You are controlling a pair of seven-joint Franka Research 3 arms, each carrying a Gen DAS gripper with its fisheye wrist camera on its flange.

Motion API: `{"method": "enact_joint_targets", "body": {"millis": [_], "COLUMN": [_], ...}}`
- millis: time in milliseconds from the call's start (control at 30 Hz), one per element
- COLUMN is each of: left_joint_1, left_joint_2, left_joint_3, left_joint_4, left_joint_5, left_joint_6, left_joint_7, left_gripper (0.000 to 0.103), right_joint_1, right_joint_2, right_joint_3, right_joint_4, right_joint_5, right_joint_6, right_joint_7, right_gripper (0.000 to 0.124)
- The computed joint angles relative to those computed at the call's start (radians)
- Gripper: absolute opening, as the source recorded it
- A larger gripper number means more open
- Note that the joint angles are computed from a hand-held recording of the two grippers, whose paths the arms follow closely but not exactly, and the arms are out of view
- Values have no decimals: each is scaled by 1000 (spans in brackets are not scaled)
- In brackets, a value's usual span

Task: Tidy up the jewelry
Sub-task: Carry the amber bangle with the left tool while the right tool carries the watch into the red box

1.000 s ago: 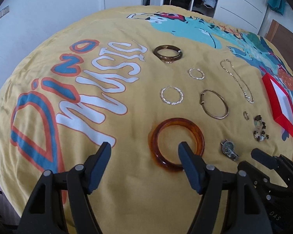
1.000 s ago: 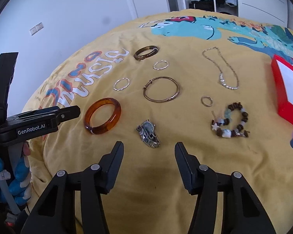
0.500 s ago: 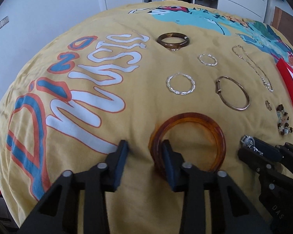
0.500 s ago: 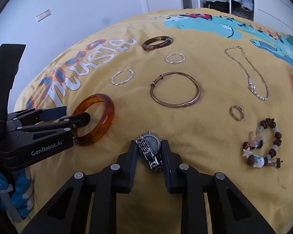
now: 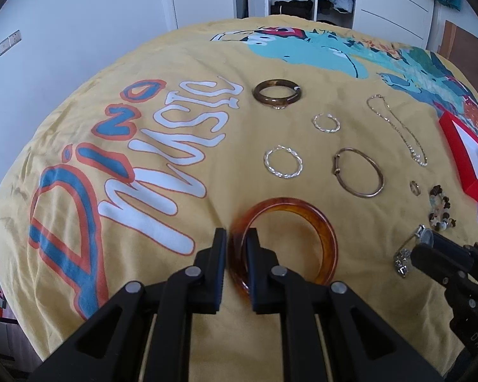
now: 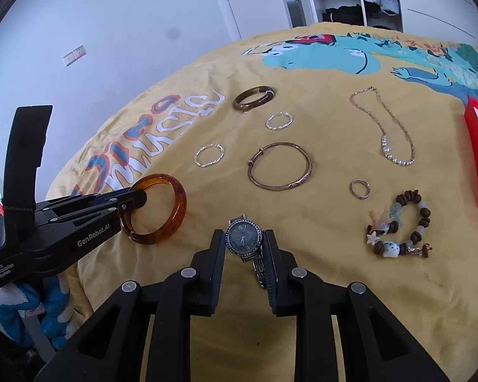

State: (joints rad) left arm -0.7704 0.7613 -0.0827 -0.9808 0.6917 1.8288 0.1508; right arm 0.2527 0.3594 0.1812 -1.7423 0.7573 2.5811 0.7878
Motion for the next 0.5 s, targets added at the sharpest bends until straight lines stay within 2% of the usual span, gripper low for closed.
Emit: {"method": "enact_joint_targets", "body": {"millis": [133, 233, 400, 500], "left_joint_1": [-17, -22, -46, -66], "left_joint_2": [5, -12, 19, 67], "left_joint_3": [8, 7, 10, 19], "left_joint_4": [39, 28, 102, 199], "left_joint_5": [11, 18, 20, 17], "left_joint_6": [-31, -17, -54, -85], "left_joint_7": [2, -12, 23, 68], "left_gripper": [11, 11, 11, 11], "right_joint_1": [-25, -36, -47, -56], "right_joint_2": [-52, -79, -116, -132], "right_joint_3": [-2, -14, -33, -45], "right_joint_4": [-38, -55, -84, -96], "right_joint_5": [52, 81, 119, 141], "right_joint_6": [2, 2, 10, 8], "right_joint_7": [-31, -47, -71, -81], "right_gripper": [24, 24, 24, 24]}}
